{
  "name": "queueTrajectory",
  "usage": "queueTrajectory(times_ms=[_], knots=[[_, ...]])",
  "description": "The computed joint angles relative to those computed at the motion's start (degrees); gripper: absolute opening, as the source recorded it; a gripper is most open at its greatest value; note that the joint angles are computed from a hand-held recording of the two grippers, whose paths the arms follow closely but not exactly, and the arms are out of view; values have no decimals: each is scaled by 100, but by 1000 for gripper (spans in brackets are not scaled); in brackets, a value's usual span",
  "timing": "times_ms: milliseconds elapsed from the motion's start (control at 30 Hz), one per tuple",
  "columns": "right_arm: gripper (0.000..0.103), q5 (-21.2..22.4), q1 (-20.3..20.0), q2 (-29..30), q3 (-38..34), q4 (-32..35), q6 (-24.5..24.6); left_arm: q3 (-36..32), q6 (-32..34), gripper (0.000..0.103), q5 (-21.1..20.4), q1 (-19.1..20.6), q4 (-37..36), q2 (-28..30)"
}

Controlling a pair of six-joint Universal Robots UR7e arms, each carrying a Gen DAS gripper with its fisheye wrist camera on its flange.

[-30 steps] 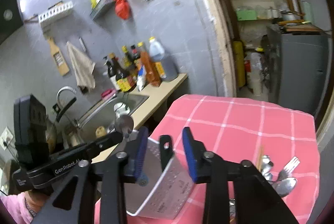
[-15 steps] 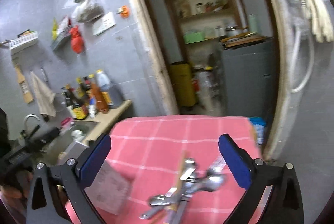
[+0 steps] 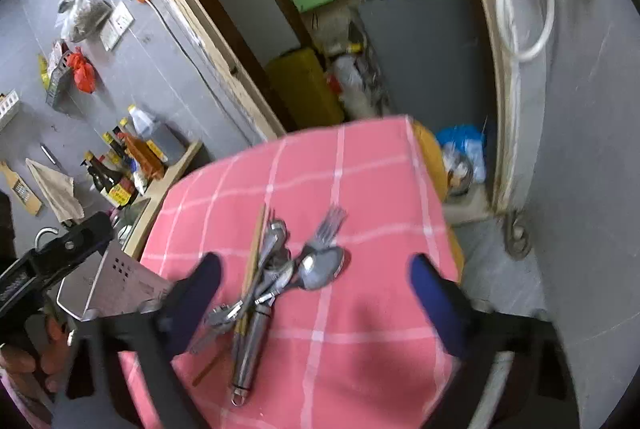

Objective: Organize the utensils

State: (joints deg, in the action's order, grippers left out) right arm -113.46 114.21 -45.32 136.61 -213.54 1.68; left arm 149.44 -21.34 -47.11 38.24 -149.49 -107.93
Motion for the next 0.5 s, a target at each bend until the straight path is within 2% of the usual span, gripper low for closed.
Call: queueTrajectory(times_ms=[133,333,433,500], knots=[[58,545,-451,74,-61,306,-31,-246,92,47,-88,449,-327,1018],[48,960,-848,461,-419,540,-253,-716,408,46,-609,1485,-853,2144],[43,1067,-982,571,-530,571,-343,-965,442,41,-861,1964,-1014,2445],[38,1146,-1053,624,-602,615,-390,-1132,431,34,-996,2239,-1055,2602]])
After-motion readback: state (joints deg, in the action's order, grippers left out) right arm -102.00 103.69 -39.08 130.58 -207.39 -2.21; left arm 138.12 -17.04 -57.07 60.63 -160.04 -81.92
